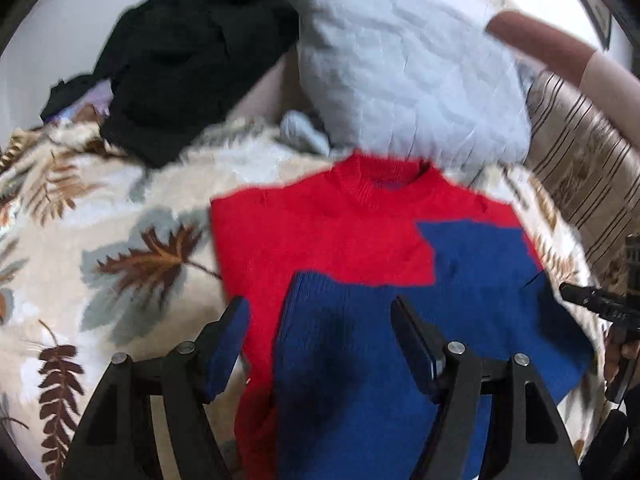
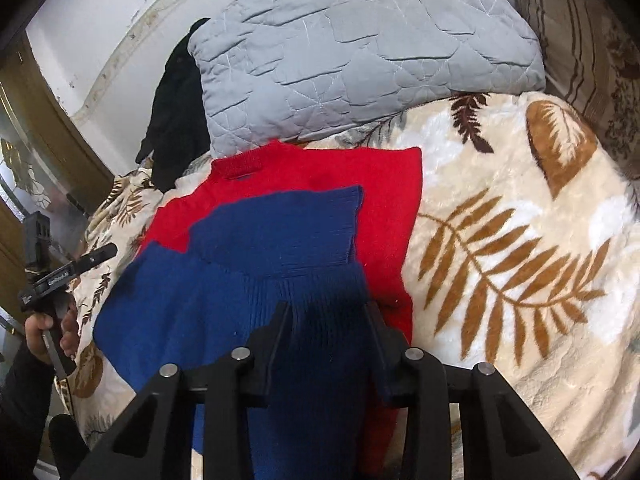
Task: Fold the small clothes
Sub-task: 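Fold the blue hem up toward the red collar with both grippers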
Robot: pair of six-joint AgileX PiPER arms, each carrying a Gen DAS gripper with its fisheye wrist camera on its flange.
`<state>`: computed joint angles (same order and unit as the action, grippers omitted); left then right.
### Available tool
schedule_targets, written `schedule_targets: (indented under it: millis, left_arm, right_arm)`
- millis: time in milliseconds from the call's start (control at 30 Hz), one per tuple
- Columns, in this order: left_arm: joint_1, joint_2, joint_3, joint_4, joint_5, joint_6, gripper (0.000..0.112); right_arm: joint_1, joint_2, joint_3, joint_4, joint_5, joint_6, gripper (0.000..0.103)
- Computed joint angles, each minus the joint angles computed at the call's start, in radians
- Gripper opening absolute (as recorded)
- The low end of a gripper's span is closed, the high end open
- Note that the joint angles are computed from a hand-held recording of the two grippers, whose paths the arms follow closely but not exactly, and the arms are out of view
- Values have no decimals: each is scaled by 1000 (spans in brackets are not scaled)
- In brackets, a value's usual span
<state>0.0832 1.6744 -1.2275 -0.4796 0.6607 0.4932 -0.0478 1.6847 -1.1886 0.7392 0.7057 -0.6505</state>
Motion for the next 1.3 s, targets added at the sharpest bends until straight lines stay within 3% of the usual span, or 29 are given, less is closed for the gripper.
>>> schedule_targets:
  millis: [67,200,267,367,433,600,667,700,733,800,967,1133,1300]
  left_arm:
    - [-22,43,-24,84,6,-69,67]
    - [-50,56,-15,185,-20,-154,37]
    - [-44,53,-16,177,-14,-152,36]
    - [-21,45,-18,126,6,-100,35]
    - [-17,42,-17,115,6,-89,36]
    - [-36,52,-9,148,-20,-113,37]
    - [-48,50,-6,178,-34,-144,35]
    - [-59,45,0,216,-46,-171,19]
    - [-68,46,-1,249,-48,-195,9]
    - [-85,40,8,300,-57,-233,6]
    - [-76,-39,63,284,-98,-218,5]
    - [-29,-198,146,159,-156,-102,5]
    - [-11,-250,123,144,-220,-96,5]
  right_arm:
    - [16,19,-13,-24,-5,21,40]
    - [52,64,-38,-98,-27,93,40]
    - [63,72,-47,-133,-29,130,40]
    - [52,9,-3,-68,-69,79,41]
    - [59,-5,1,-97,-103,97,56]
    - [114,71,-69,-243,-111,196,56]
    - [142,84,-66,-324,-144,259,44]
    - [153,81,-62,-380,-156,312,27]
    - [155,77,-61,-396,-159,328,20]
    - [168,75,-71,-479,-146,391,8]
    - [195,21,-47,-591,-150,471,6]
    - [188,-88,-11,-633,-177,506,6]
    - [182,-119,-81,-717,-209,579,6]
